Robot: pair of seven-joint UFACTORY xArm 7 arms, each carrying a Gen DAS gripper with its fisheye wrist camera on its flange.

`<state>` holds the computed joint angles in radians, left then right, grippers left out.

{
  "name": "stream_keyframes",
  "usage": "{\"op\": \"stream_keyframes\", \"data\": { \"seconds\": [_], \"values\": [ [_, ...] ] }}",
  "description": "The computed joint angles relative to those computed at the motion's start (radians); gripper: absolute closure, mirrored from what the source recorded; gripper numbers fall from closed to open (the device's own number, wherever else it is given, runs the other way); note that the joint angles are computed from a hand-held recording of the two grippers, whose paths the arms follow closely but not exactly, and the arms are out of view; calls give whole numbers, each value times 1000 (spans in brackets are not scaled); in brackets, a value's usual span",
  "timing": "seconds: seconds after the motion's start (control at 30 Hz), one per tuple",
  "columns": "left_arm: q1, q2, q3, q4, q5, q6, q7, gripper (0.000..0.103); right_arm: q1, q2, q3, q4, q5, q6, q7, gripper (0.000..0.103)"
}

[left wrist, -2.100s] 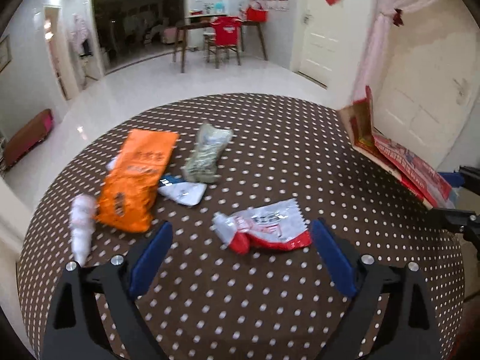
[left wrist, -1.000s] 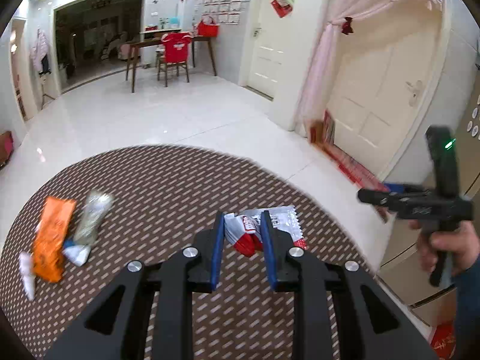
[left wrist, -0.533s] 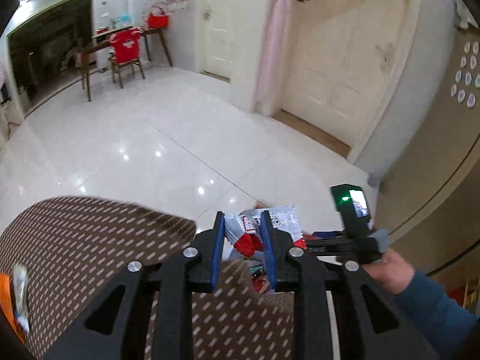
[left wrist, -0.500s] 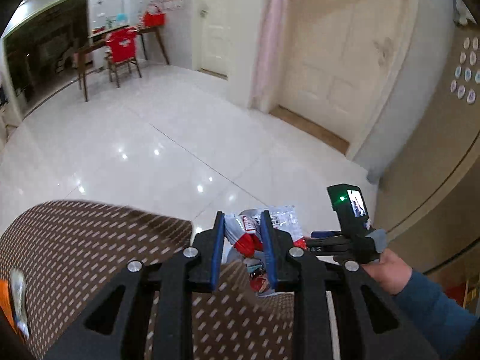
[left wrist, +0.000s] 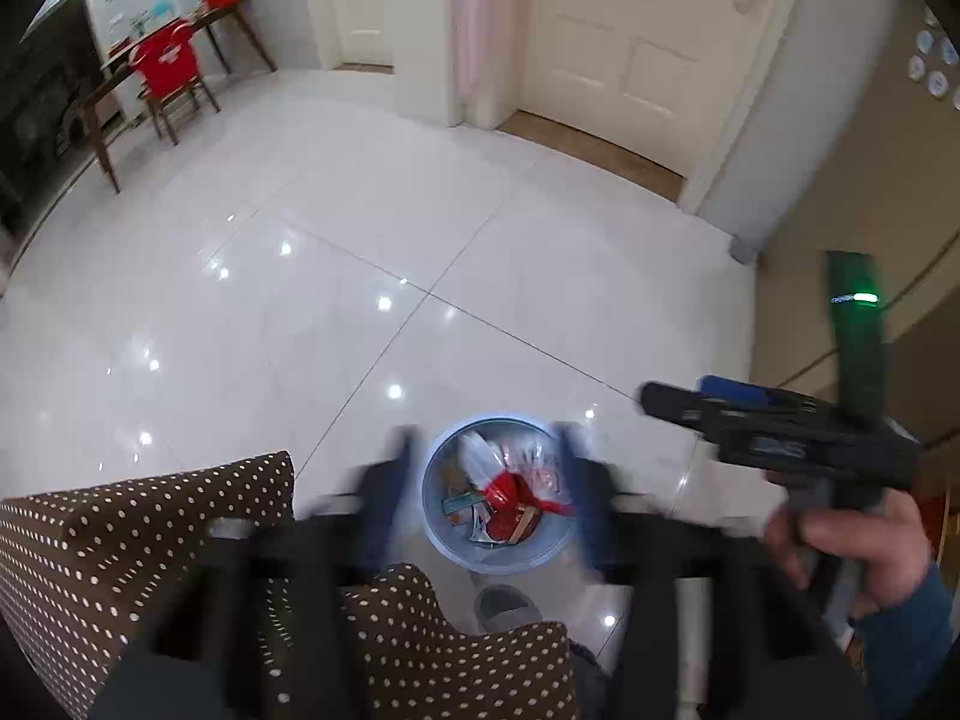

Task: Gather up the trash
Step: 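Carry the wrapper and newspaper box over the blue bin and open both tools, then move both open tools back over the table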

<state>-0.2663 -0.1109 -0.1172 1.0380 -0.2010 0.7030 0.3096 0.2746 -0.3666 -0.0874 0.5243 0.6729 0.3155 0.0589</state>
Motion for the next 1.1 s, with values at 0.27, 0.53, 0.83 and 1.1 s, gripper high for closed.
{"op": "stream_keyframes", "data": {
  "seconds": [0.27, 0.53, 0.83, 1.1],
  "values": [
    [12, -71, -1, -54, 36, -56, -85, 19, -37, -85, 34, -7, -120, 8, 91, 6],
    [15, -234, 39, -155, -6, -99, -122, 16, -32, -147, 98, 0, -239, 13, 210, 6],
    [17, -464, 75, -283, -13, -130, -154, 12, -21, -237, 187, 73, -413, 63, 335, 6],
    [69, -676, 122, -383, 19, -130, -171, 12, 14, -182, 273, 207, -528, 109, 400, 6]
  ]
}}
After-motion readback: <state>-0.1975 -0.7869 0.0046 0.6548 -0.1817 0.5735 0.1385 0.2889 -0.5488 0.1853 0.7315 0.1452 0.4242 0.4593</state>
